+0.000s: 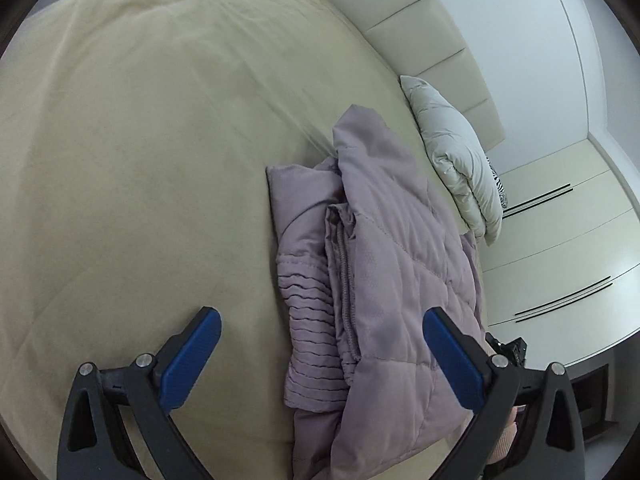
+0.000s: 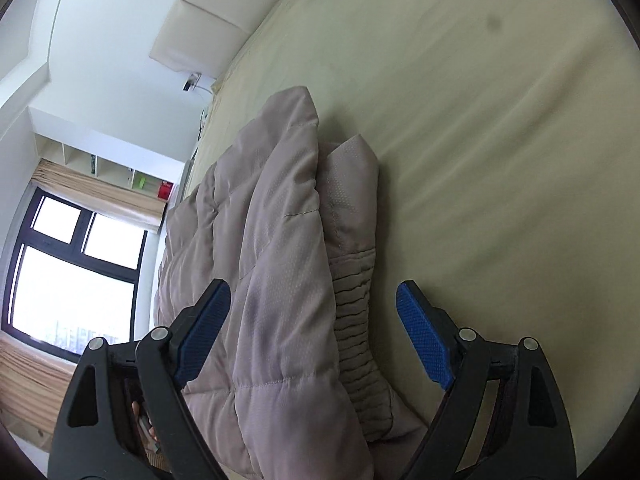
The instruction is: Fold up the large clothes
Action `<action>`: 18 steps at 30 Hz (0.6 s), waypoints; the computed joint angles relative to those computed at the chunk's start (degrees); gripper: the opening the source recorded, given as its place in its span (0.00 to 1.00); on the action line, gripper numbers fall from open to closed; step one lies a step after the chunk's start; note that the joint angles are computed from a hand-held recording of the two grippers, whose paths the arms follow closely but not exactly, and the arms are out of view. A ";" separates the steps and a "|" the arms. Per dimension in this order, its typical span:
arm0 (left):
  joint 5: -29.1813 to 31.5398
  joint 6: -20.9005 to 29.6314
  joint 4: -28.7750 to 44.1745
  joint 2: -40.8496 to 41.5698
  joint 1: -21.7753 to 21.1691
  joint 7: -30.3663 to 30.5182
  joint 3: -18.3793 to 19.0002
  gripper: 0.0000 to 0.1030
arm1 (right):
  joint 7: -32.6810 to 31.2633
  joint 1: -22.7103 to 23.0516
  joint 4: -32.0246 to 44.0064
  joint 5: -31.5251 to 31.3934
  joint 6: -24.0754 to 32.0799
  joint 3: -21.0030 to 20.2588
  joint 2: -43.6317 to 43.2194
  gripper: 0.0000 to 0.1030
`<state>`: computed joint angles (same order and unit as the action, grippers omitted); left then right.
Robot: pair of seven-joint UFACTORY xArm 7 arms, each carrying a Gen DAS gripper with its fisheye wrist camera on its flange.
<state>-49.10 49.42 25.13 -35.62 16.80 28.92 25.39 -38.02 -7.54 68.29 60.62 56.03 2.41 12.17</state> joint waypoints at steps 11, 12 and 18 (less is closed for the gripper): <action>-9.26 9.71 8.92 14.17 -1.43 5.75 0.16 1.00 | 0.89 0.32 13.07 -2.90 4.47 4.69 12.95 0.83; -9.09 10.00 9.18 14.50 -1.07 6.03 -0.84 1.00 | 0.86 0.51 13.77 -3.25 4.41 5.15 13.52 0.83; -9.61 10.76 8.97 14.76 0.60 8.99 -5.16 0.90 | 1.54 1.98 17.99 -6.53 4.99 7.14 17.03 0.83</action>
<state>-58.71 60.18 34.10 -20.87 17.40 37.91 20.23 -36.48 -5.56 86.29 54.09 61.02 9.55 29.20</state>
